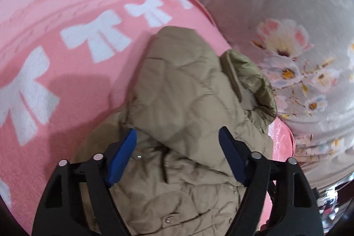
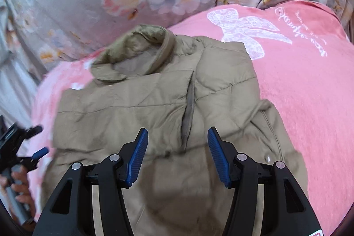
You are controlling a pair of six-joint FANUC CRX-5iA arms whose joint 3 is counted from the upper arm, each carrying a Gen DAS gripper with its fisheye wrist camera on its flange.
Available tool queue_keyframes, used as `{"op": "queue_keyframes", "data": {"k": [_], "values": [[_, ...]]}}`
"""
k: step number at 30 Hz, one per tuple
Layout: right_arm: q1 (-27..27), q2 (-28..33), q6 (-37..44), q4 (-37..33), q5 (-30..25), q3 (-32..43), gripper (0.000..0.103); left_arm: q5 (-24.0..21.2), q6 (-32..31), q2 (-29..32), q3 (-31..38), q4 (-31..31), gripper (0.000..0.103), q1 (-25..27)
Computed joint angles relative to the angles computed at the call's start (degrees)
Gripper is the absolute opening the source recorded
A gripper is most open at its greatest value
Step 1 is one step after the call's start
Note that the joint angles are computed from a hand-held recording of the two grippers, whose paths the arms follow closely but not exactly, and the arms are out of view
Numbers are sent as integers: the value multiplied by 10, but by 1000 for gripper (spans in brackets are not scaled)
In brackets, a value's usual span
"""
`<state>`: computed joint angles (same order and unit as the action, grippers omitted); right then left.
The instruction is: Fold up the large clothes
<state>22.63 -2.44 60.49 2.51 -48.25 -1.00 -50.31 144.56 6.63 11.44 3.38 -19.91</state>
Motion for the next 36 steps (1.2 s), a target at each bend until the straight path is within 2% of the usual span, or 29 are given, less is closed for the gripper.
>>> {"op": "queue_keyframes", "data": {"k": [1, 2, 3, 5, 12, 18, 24, 26, 27, 29, 31, 32, 34, 36], "values": [[-1, 13, 4, -8, -9, 12, 55, 0, 2, 0, -4, 1, 73, 3], [-4, 21, 8, -15, -17, 19, 51, -1, 8, 1, -4, -5, 73, 3], [-7, 32, 16, -28, -29, 32, 30, -2, 4, 4, -3, -3, 73, 4], [-7, 41, 24, -34, -44, 47, 5, 1, 0, 5, -9, 4, 73, 6], [-12, 0, 23, 19, 10, 60, 3, 28, 10, 7, -19, 19, 73, 10], [-36, 11, 55, 20, -6, 99, 3, 44, 8, 11, -10, 33, 73, 4], [-46, 15, 75, 14, -10, 108, 3, 33, 18, 28, 16, 24, 73, 1], [-45, 15, 76, 22, -10, 108, 3, 61, 14, 16, -11, 63, 71, 9], [-44, 16, 75, 28, -11, 108, 3, 82, 17, 3, -24, 66, 71, 9], [-45, 18, 79, 26, -13, 111, 3, 96, 20, -7, -23, 44, 71, 3], [-46, 20, 86, 19, -15, 115, 3, 76, 12, 5, -2, 39, 71, 1], [-44, 20, 85, 24, -13, 114, 3, 75, 3, 8, -3, 58, 70, 3], [-40, 21, 85, 28, -13, 113, 3, 106, -28, 2, -27, 96, 70, 4], [-38, 20, 84, 31, -11, 111, 3, 74, -7, 16, 5, 57, 71, -4]]}}
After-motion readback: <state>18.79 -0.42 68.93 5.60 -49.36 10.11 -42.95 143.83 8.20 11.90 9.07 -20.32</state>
